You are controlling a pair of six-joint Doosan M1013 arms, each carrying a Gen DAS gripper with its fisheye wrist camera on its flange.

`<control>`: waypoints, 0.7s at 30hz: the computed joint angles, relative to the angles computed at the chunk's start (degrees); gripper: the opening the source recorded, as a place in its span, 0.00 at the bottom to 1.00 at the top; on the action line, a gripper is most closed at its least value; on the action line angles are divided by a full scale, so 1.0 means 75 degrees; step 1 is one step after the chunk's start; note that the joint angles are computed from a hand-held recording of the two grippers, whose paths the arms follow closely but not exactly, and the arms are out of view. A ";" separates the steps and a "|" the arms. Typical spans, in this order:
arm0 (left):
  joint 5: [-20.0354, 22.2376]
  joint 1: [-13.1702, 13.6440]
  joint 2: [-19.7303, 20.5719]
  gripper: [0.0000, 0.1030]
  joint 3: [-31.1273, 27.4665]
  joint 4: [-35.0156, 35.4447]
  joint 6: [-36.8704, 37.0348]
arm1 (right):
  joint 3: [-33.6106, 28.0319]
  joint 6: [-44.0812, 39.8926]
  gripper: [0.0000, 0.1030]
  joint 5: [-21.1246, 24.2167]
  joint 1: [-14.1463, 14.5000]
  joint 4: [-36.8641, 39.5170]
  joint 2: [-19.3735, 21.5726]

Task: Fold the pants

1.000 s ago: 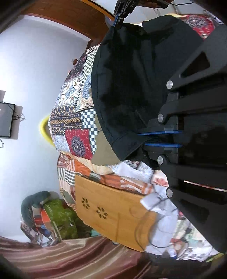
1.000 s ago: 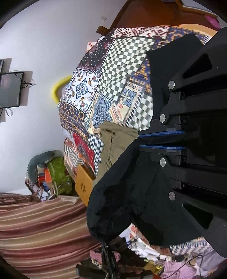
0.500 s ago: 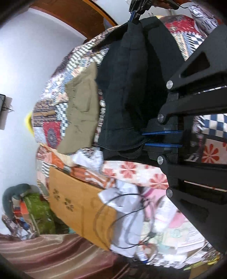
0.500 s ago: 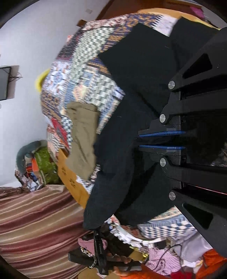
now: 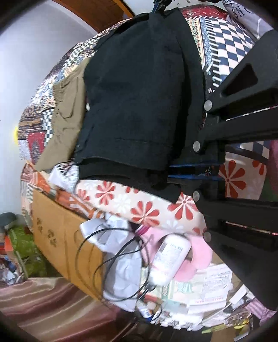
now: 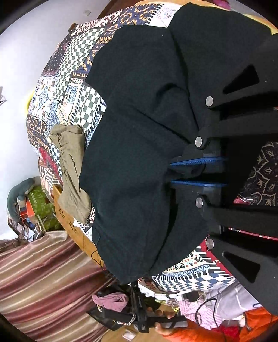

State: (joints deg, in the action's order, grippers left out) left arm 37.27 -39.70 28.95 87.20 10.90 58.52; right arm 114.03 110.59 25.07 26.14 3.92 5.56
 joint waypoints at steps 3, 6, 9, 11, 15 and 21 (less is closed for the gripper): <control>-0.0040 -0.0092 -0.0150 0.05 0.0011 0.0735 -0.0539 | -0.0050 -0.0021 0.20 0.0202 -0.0042 0.0060 -0.0072; -0.0141 -0.0160 -0.0266 0.05 -0.0056 0.1172 -0.0876 | -0.0052 0.0385 0.32 0.0300 -0.0023 -0.0360 -0.0201; -0.0169 -0.0224 -0.0275 0.07 -0.0250 0.1401 -0.0975 | -0.0017 0.1184 0.46 0.0333 0.0011 -0.1188 -0.0381; -0.0213 -0.0290 -0.0231 0.08 -0.0463 0.1497 -0.0954 | 0.0042 0.1629 0.47 0.0314 -0.0021 -0.1647 -0.0540; -0.0280 -0.0417 -0.0021 0.10 -0.0931 0.1592 -0.0825 | 0.0093 0.2423 0.47 0.0379 -0.0197 -0.2429 -0.0744; -0.0309 -0.0577 0.0582 0.18 -0.1970 0.0829 -0.0053 | 0.0105 0.3351 0.47 0.0423 -0.0626 -0.3288 -0.0832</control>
State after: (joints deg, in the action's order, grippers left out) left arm 34.95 -44.03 33.31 72.43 17.12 58.12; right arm 114.82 135.72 28.24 21.44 -20.74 -0.68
